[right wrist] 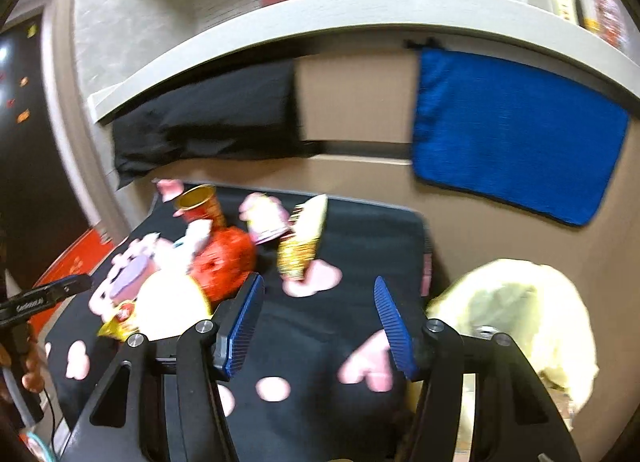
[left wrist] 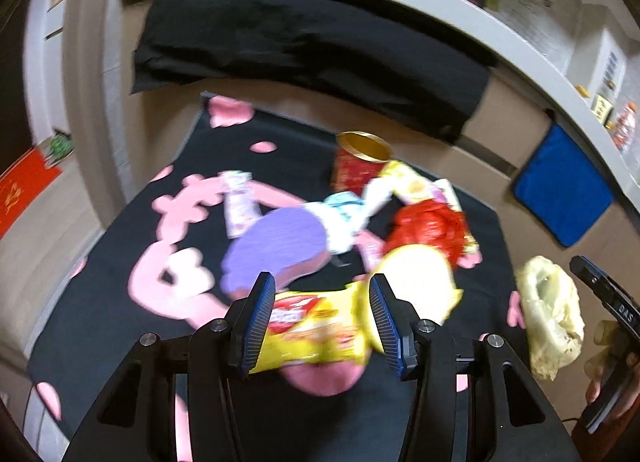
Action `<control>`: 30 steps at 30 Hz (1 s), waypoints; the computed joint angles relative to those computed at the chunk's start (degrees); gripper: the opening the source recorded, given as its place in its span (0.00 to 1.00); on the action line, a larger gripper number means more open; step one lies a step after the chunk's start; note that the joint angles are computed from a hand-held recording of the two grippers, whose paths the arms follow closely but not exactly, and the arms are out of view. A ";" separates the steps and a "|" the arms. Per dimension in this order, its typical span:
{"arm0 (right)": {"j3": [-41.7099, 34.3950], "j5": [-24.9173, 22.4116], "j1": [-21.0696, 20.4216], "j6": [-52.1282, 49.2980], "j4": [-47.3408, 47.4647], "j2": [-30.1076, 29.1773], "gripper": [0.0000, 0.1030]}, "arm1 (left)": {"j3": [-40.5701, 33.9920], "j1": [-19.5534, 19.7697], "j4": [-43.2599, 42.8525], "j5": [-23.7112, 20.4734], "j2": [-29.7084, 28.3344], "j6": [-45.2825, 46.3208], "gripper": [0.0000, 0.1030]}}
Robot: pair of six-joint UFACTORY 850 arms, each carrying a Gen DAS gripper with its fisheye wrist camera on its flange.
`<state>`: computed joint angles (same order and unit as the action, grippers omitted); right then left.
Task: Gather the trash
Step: 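Reach the left tool to the pink candy stick wrapper and grasp it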
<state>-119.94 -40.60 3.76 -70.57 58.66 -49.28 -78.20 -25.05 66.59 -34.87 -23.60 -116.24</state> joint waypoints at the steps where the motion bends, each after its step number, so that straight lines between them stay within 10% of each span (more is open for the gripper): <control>1: 0.74 -0.18 0.51 -0.56 -0.19 0.46 0.54 | 0.87 0.37 -1.74 -0.02 0.89 1.47 0.49; 8: 2.37 -2.50 3.68 -4.87 0.47 1.66 0.54 | 5.19 1.18 -1.87 -2.76 6.12 4.35 0.49; 17: 0.23 -5.25 5.95 -3.88 -0.79 0.41 0.52 | 7.28 5.17 8.00 6.92 4.98 -2.87 0.49; 30: 0.06 -5.51 4.70 0.60 -5.25 -1.22 0.52 | 1.96 12.24 0.09 21.29 -4.86 -3.07 0.49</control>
<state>-119.88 -46.11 8.47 -69.97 53.41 -50.50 -76.24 -12.81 66.68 -13.58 -28.47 -119.31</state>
